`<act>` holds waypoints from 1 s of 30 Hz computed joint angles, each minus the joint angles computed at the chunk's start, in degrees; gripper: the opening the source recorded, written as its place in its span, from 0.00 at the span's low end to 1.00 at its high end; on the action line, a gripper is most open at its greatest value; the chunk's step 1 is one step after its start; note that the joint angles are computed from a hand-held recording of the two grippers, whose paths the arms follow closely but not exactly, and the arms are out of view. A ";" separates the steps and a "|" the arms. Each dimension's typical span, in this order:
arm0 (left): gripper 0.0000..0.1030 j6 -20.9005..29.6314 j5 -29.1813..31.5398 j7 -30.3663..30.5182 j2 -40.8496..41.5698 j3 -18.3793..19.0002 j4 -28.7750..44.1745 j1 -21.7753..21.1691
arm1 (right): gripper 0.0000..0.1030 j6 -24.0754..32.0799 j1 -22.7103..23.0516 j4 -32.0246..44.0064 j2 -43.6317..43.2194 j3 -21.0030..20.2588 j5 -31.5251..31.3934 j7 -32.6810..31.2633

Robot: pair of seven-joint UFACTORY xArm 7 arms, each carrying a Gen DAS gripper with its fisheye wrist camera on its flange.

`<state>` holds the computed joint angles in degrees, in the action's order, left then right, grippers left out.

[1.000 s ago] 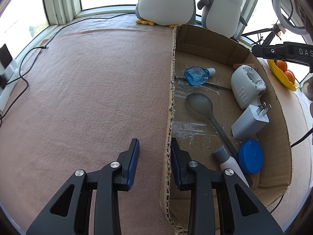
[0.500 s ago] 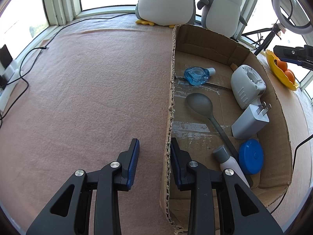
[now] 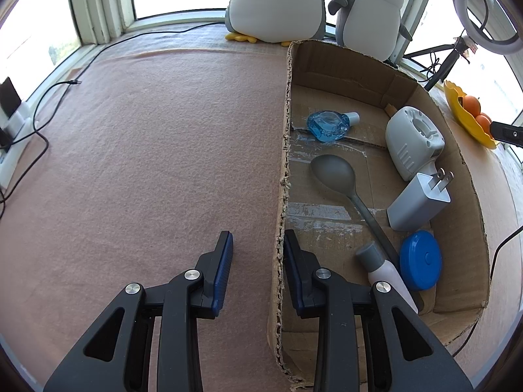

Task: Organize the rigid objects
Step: 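Move the open right tool to the blue phone stand and grasp it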

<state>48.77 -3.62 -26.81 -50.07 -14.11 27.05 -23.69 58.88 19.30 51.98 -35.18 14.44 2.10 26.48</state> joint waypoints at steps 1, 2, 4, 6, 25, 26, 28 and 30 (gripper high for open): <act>0.29 0.04 0.03 -0.03 0.02 -0.03 0.03 0.00 | 0.43 0.05 0.54 -0.81 -0.66 -0.87 1.00 -0.66; 0.29 0.10 0.05 -0.04 -0.01 -0.04 0.05 -0.02 | 0.43 0.00 1.20 -1.72 -1.33 -1.87 2.38 -1.51; 0.29 0.10 0.06 -0.05 -0.01 -0.03 0.05 -0.04 | 0.43 -0.21 2.20 -3.36 -2.42 -3.25 4.79 -3.24; 0.29 0.18 0.14 -0.11 0.05 -0.10 0.12 0.01 | 0.43 0.17 2.72 -4.22 -2.73 -3.54 5.86 -4.86; 0.29 0.45 0.34 -0.28 0.39 -0.18 0.48 0.04 | 0.43 -3.66 3.19 -5.69 5.85 -5.18 12.61 -11.51; 0.29 0.45 0.35 -0.28 0.39 -0.17 0.48 0.04 | 0.43 -4.00 3.24 -5.84 6.18 -5.64 13.48 -11.73; 0.29 0.45 0.35 -0.29 0.39 -0.17 0.48 0.03 | 0.43 -4.50 3.30 -6.03 6.78 -6.24 14.82 -12.33; 0.29 0.48 0.40 -0.30 0.34 -0.20 0.44 0.05 | 0.43 -4.38 3.07 -6.13 7.19 -6.33 15.15 -12.51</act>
